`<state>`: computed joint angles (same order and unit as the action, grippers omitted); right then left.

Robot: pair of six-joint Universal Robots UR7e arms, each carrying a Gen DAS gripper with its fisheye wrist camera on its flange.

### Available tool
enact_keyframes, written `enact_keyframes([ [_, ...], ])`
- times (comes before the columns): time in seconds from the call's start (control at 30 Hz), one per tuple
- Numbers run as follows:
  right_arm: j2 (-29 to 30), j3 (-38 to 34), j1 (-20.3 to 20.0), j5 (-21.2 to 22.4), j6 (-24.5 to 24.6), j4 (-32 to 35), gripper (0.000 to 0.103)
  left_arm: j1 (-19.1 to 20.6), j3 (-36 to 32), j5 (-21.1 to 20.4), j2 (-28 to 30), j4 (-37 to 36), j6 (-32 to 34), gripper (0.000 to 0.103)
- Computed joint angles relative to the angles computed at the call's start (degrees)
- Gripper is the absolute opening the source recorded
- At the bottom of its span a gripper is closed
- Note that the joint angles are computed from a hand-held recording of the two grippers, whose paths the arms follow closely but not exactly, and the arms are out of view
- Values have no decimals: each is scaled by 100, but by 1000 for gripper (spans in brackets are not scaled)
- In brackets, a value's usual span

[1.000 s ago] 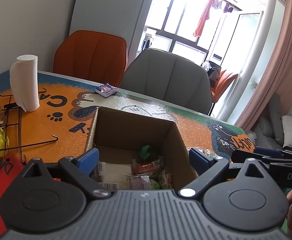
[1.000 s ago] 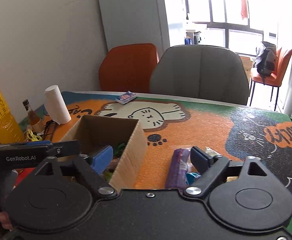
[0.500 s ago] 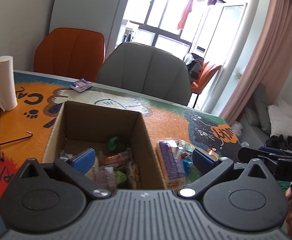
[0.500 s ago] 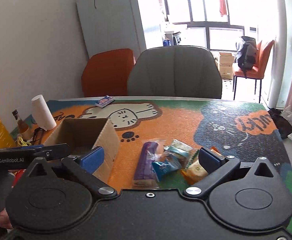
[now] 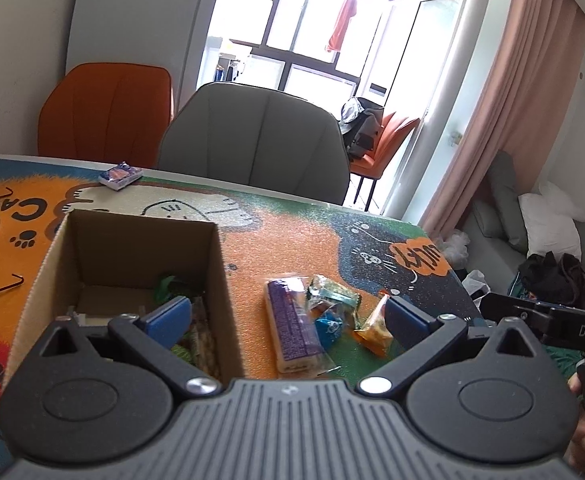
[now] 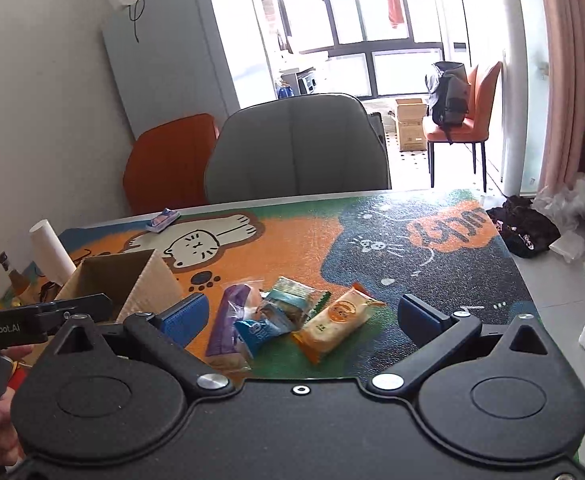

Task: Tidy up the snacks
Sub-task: 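Withdraw both grippers from the box back toward the snack pile, then grasp the purple bar packet with the left gripper while the right grasps the cream rice-cake pack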

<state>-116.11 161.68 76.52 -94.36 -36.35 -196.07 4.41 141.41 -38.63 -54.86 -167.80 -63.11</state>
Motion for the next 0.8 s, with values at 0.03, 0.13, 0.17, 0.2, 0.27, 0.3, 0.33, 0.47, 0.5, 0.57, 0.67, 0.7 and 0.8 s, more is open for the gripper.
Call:
enact_keyframes([
  [0.03,-91,-9,-109,71,-12,105,102,5,-41,-24,71,-80,70,102],
  [0.13,-414,-41,-493,396,-28,531,100,36,-195,-46,312,-289,250,101],
  [0.17,-494,-52,-615,496,-30,646,98,42,-237,-47,389,-358,308,101],
  [0.2,-535,-62,-707,560,-38,713,97,52,-287,-54,480,-452,392,100],
  [0.27,-577,-76,-878,664,-79,790,95,86,-393,-76,611,-491,454,99],
  [0.3,-591,-83,-942,709,-81,823,94,111,-447,-95,674,-503,465,96],
  [0.33,-630,-89,-1024,777,-88,882,94,135,-497,-117,744,-537,476,95],
  [0.47,-960,-154,-1462,1195,-62,1400,94,259,-661,-228,987,-737,593,86],
  [0.5,-907,-153,-1470,1152,-75,1314,94,288,-704,-259,1049,-791,641,84],
  [0.57,-855,-160,-1522,1157,-74,1259,94,333,-783,-276,1139,-788,669,82],
  [0.67,-962,-233,-1743,1415,-42,1610,94,407,-879,-337,1255,-779,647,73],
  [0.7,-899,-246,-1732,1380,-24,1571,94,445,-918,-373,1298,-760,623,70],
  [0.8,-782,-311,-1741,1384,9,1651,93,527,-984,-463,1400,-734,537,66],
])
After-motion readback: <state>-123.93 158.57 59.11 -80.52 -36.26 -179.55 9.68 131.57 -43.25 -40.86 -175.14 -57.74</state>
